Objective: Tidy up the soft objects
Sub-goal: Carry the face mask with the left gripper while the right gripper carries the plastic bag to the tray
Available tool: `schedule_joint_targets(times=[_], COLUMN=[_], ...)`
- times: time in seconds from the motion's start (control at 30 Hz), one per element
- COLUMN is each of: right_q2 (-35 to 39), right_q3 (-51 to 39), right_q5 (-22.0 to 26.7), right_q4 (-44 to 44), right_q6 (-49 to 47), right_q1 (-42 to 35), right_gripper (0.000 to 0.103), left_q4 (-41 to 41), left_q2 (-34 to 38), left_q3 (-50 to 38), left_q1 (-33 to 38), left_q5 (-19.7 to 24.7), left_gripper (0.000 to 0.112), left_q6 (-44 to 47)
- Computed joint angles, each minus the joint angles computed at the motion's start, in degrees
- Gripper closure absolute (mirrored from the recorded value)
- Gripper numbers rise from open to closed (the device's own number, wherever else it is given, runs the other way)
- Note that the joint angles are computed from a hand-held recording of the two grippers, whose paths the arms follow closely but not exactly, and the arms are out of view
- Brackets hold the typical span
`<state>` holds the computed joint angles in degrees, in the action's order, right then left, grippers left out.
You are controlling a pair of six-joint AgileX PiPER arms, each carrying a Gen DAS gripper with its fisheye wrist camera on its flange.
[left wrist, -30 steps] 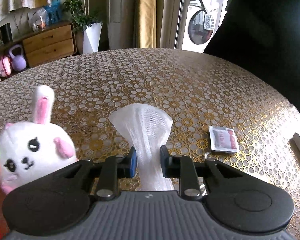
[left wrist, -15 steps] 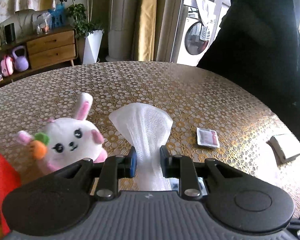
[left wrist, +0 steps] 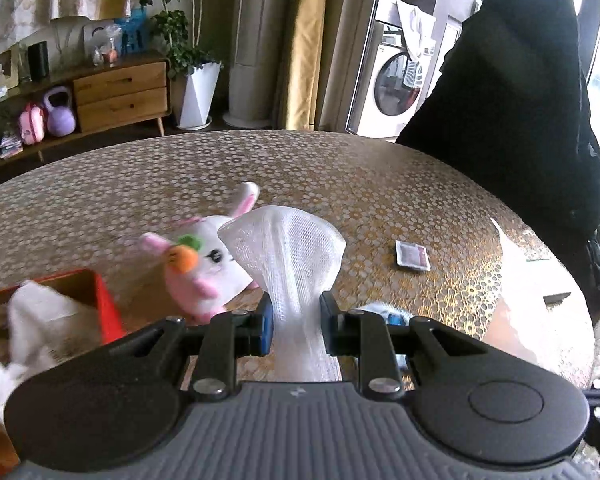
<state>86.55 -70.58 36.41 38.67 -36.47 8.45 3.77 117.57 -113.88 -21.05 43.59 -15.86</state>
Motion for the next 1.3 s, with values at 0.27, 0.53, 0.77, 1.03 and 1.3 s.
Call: schedule_joint_targets(times=[0.27,0.53,0.77,1.03,1.3], right_q2=[0.61,4.83,10.94,20.50,33.58], right_q3=[-4.82,-12.75,-22.18,-35.33,-53.64], right_q5=[1.84,3.52,5.57,9.52,15.73], right_q4=[-2.07,-6.05,-11.61,-16.53,-22.87], right_q6=[3.87,9.09,15.67,21.36,26.83], right_q1=[5.48,12.89,19.21,23.94,27.33], right_gripper=[0.103,0.103,0.103,0.103,0.103], left_q4=[0.55,-1.72,-3.64,-6.18,-5.13], left_q2=[-11.52,-18.64,-22.75,-22.97,-20.17], left_q3=[14.46,22.40,25.95,24.84,21.91], left_q1=[3.45,9.39,15.09,22.00,26.13], left_q5=[-2.75,-3.85,-3.89,-3.05,-3.88], left_gripper=[0.089,0.089,0.089,0.089,0.089], left_q6=[-0.28,2.46,6.32,11.08,12.29])
